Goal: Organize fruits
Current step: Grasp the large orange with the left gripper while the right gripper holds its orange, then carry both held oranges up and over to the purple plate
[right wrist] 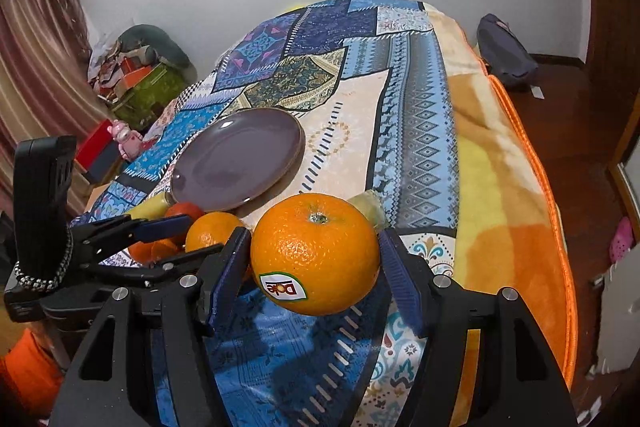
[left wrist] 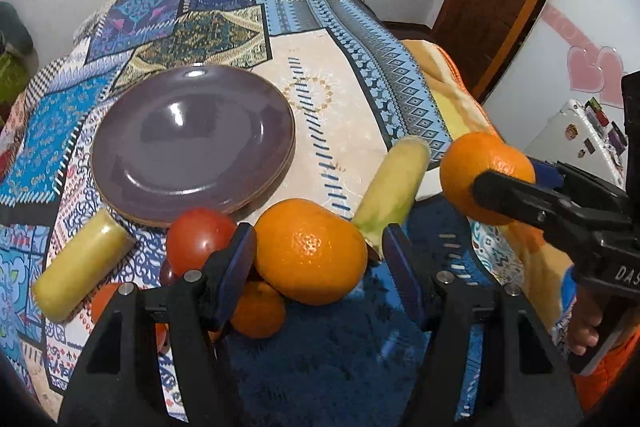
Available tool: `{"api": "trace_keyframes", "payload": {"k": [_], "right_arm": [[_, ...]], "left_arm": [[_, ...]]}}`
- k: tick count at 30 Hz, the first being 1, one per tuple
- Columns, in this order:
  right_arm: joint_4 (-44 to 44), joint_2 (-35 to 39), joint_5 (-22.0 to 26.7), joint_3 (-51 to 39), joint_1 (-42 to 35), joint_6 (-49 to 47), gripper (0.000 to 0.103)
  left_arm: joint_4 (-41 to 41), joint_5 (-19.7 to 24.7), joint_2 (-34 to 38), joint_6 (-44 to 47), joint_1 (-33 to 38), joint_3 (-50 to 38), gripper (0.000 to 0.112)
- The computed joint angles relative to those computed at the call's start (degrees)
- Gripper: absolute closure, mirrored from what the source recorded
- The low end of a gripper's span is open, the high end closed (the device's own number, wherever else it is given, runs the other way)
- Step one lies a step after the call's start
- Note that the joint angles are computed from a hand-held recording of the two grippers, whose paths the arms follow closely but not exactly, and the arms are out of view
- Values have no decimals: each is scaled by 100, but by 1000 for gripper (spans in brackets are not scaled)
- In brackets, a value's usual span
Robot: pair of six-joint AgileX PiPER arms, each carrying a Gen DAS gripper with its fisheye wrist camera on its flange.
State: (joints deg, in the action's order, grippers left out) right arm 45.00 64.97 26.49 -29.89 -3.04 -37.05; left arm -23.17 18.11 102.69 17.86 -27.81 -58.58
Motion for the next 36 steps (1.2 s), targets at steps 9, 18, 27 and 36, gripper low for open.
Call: {"api": "trace_keyframes", "payload": {"k": [9,18,27,36], "right_arm": [[413,67,150,78,-160,-424,41],[558,115,182,86,-168,-521,41],[413,30,176,57,-99,-301,41],[-99,-88,88,-99,145,298,41]], "left_arm": [[1801,-221,74,-1347,-330,51,43],[2196,-95,188,-1669,-313,38,43],[1815,-150,187,-1504,-227,34,47],[210,110,-216,-60,34,156,57]]}}
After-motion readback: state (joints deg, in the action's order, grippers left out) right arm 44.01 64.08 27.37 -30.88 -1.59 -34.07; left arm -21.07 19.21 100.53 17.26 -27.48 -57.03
